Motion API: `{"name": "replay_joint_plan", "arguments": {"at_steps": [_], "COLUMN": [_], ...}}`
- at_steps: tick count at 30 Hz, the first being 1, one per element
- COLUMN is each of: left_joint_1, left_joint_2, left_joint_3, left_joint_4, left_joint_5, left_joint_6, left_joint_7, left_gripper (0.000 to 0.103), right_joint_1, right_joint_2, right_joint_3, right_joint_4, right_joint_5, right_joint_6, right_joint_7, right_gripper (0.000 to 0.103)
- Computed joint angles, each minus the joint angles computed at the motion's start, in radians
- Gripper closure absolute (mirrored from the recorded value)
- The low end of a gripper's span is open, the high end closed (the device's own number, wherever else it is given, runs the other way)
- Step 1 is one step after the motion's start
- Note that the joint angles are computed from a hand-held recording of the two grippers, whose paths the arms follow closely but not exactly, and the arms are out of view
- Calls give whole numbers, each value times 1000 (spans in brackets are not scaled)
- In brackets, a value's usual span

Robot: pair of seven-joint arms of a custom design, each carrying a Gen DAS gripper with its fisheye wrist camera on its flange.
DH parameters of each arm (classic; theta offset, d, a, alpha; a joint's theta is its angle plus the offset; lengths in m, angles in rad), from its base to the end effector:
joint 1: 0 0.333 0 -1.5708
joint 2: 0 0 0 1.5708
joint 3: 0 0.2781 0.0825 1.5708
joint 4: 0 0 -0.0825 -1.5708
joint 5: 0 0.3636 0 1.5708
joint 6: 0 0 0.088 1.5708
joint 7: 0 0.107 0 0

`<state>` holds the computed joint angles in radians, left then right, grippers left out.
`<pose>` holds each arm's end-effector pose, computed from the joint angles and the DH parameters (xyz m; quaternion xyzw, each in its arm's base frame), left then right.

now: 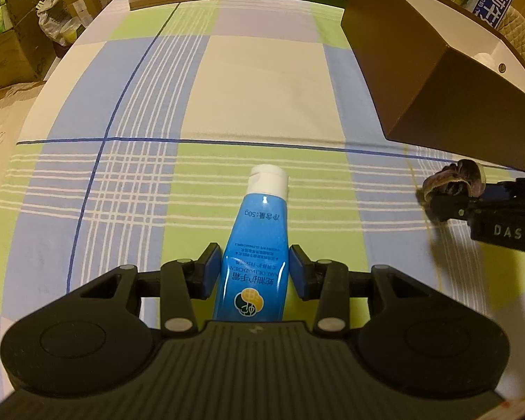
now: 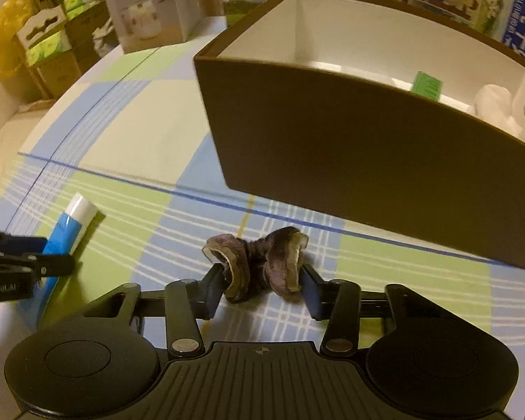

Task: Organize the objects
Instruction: 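Grasp blue tube with left tool while right tool grasps dark fuzzy cloth, then lift and carry blue tube with left tool while right tool carries dark cloth to box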

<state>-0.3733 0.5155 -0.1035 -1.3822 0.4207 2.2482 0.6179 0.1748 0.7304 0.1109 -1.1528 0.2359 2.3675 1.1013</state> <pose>0.6332 -0.2981 0.4286 -0.7798 0.5800 -0.1614 0.1715 0.7219 0.1878 0.4008 -0.8463 0.4573 -0.0992 0.2546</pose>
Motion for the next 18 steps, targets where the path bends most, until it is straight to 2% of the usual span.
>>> {"name": "replay_joint_plan", "arguments": {"at_steps": [7,18], "left_joint_1": [-15,-34], "left_joint_2": [35,50], "left_joint_3": [3,-14], "left_joint_4": [65,91], "left_joint_5": [9,-15], "left_joint_6": [-61,-65], "left_joint_7": [20,38], "left_gripper": [66,67], "right_joint_1": [-38,-70], "right_joint_2": [-41,-175], "right_joint_3": [30,12], "right_joint_4": [-74,-251], "right_joint_5": [56,119], "right_joint_6": [6,6], "right_joint_7": [-72,-104], "right_gripper": [83,85]}}
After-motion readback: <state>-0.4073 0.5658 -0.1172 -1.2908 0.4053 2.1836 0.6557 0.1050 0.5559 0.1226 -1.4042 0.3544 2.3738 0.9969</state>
